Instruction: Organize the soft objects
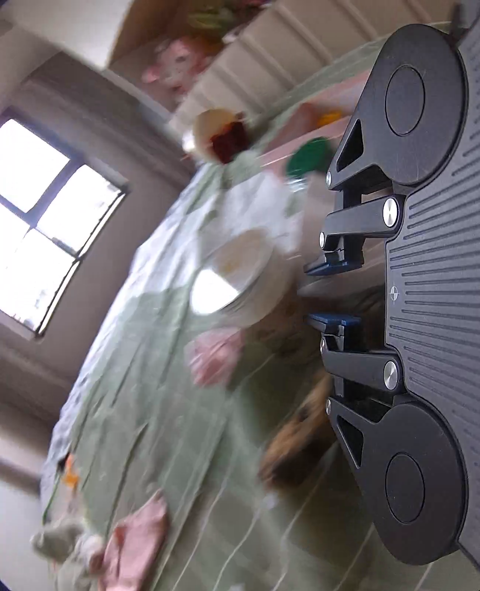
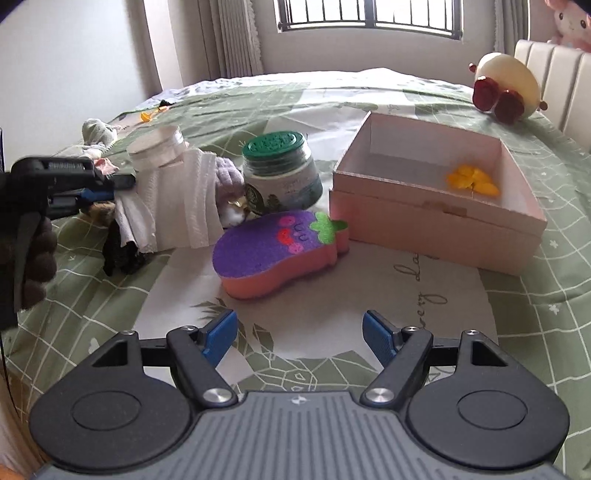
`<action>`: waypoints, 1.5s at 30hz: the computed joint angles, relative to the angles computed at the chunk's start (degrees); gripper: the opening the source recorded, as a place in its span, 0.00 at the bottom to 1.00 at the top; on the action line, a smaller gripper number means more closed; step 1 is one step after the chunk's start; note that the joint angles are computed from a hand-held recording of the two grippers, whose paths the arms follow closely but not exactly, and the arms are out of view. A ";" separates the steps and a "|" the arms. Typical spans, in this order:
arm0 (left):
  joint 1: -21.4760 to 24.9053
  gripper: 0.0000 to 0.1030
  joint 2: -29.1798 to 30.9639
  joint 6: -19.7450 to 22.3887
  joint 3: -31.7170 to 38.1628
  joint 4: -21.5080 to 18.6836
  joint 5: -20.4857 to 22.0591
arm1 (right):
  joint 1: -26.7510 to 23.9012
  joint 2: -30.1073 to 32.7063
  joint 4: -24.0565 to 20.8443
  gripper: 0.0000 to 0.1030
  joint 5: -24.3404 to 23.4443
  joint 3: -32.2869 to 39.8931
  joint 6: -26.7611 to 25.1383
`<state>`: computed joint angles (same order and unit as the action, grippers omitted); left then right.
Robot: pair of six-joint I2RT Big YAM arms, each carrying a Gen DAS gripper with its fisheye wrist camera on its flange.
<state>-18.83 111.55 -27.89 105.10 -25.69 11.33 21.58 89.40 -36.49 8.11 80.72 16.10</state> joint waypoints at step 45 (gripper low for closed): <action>-5.89 0.21 4.99 15.69 7.58 -4.49 0.60 | 2.27 -1.39 5.73 0.72 8.67 -3.78 -4.11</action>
